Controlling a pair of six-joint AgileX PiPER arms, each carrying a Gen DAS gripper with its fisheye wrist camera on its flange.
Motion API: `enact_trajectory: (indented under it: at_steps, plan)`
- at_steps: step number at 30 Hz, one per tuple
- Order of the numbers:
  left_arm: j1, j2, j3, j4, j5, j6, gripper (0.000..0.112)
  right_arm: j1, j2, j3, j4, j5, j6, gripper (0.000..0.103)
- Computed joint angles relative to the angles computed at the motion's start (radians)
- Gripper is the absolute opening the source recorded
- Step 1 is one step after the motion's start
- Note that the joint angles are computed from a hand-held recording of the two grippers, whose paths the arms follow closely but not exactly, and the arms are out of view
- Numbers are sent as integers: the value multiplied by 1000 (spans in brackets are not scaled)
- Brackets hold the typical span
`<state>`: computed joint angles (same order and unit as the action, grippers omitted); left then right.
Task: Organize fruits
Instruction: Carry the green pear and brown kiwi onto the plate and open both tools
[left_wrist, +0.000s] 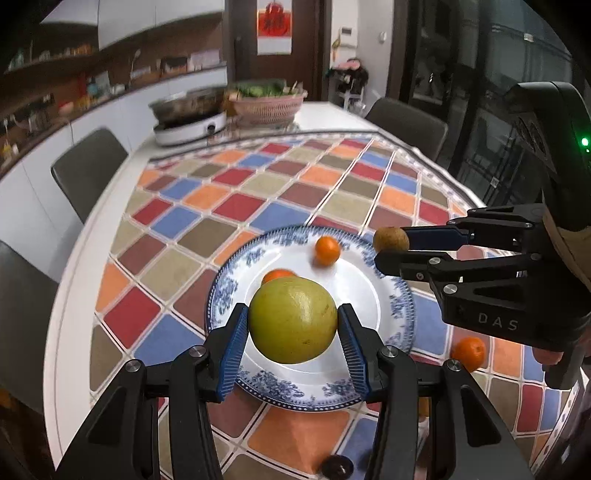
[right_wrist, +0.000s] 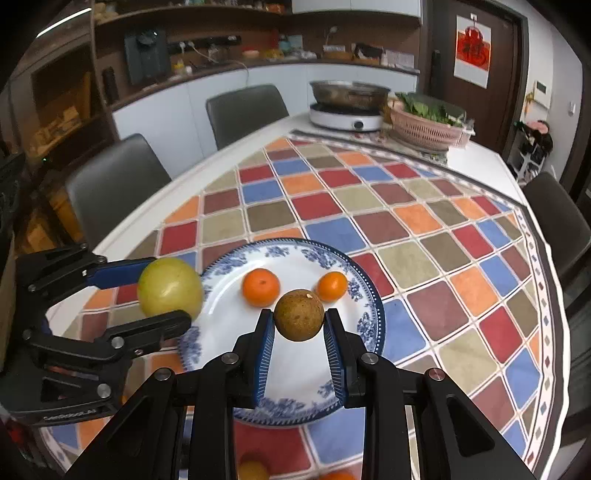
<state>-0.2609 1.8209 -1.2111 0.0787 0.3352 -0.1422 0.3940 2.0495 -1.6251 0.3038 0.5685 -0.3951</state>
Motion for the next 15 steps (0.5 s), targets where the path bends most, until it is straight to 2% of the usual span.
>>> enact_trajectory:
  at_steps: [10, 15]
  plan:
    - [51, 167, -165, -140, 103, 143, 48, 9, 221, -285, -78, 173, 119, 29]
    - [58, 212, -208, -150, 133, 147, 48, 13, 277, -352, -93, 215, 149, 29]
